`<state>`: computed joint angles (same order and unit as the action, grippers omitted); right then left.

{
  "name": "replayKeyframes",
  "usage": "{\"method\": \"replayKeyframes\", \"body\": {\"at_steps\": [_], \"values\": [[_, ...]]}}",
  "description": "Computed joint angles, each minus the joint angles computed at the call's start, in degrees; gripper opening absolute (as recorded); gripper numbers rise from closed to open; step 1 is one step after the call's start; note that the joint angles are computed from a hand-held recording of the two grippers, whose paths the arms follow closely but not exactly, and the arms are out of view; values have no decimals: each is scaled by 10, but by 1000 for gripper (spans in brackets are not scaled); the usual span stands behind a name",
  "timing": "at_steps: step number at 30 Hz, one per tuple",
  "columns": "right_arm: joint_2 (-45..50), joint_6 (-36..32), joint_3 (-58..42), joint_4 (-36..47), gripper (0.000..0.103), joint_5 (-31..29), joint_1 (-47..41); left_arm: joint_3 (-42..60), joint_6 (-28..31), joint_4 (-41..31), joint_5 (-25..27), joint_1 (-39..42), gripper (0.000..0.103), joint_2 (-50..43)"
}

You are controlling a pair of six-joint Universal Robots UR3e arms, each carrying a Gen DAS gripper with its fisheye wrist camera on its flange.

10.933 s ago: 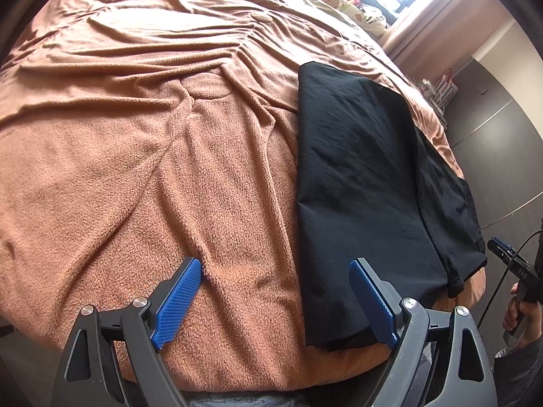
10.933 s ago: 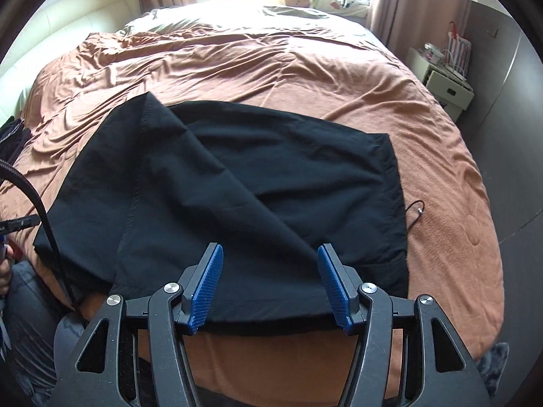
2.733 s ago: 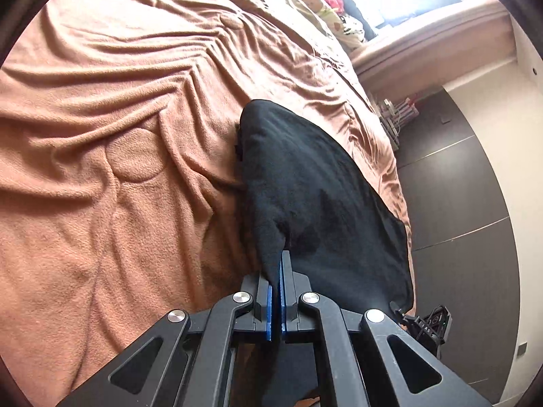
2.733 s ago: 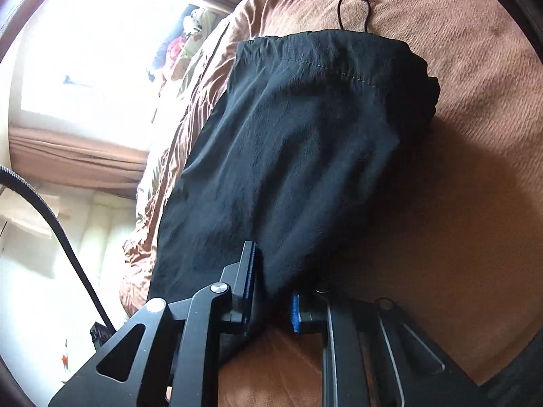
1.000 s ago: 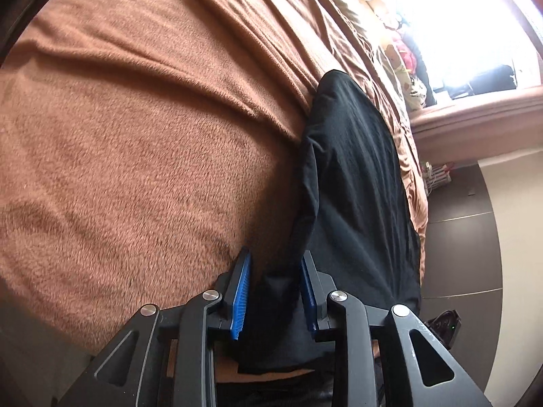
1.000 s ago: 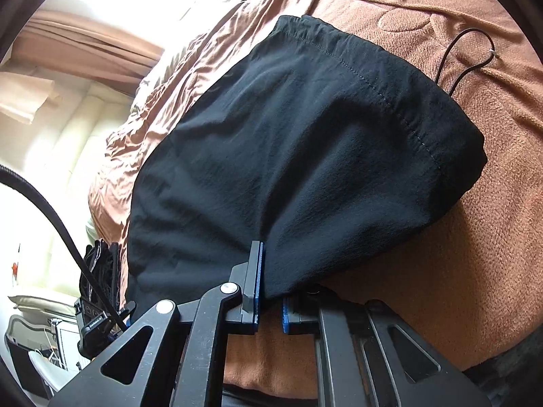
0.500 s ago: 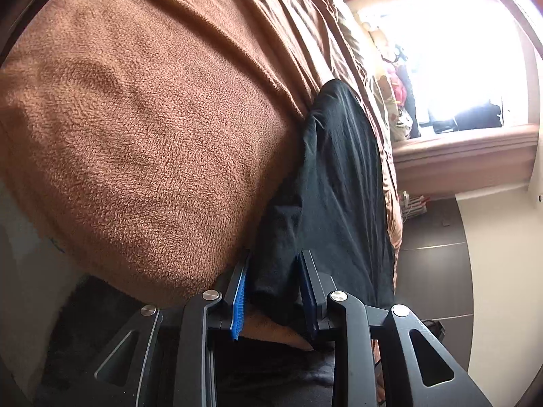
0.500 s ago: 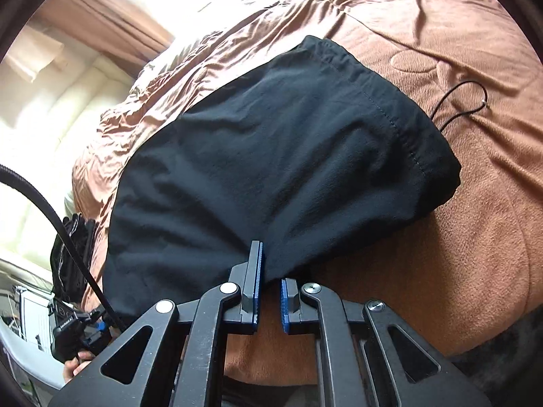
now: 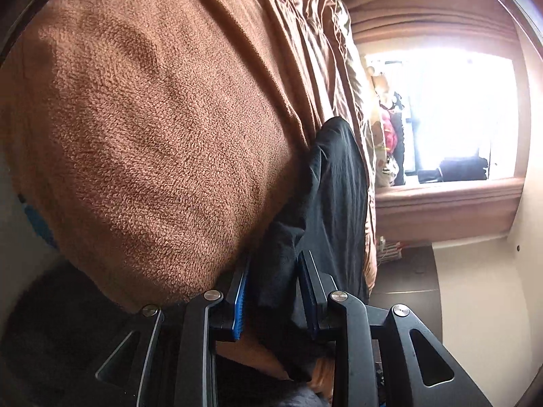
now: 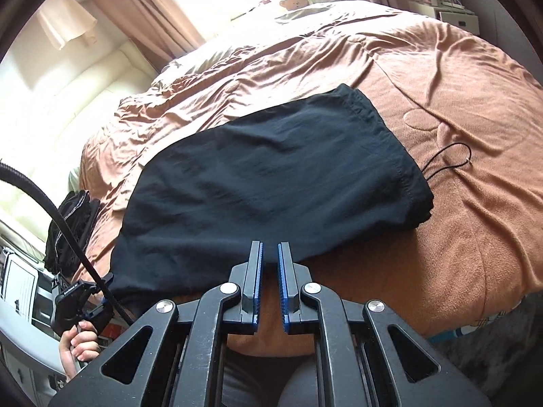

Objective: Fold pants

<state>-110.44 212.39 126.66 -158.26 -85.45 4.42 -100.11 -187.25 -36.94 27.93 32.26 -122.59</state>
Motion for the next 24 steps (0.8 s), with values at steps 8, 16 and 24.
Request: {"method": "replayKeyframes", "body": {"at_steps": [8, 16, 24], "values": [[111, -22, -95, -6, 6, -22, 59, -35, -59, 81, -7, 1, 29, -3], [258, -64, -236, 15, 6, -16, 84, -21, -51, 56, 10, -7, 7, 13], [397, -113, -398, 86, 6, -10, 101, -23, -34, 38, 0, 1, 6, 32]]}}
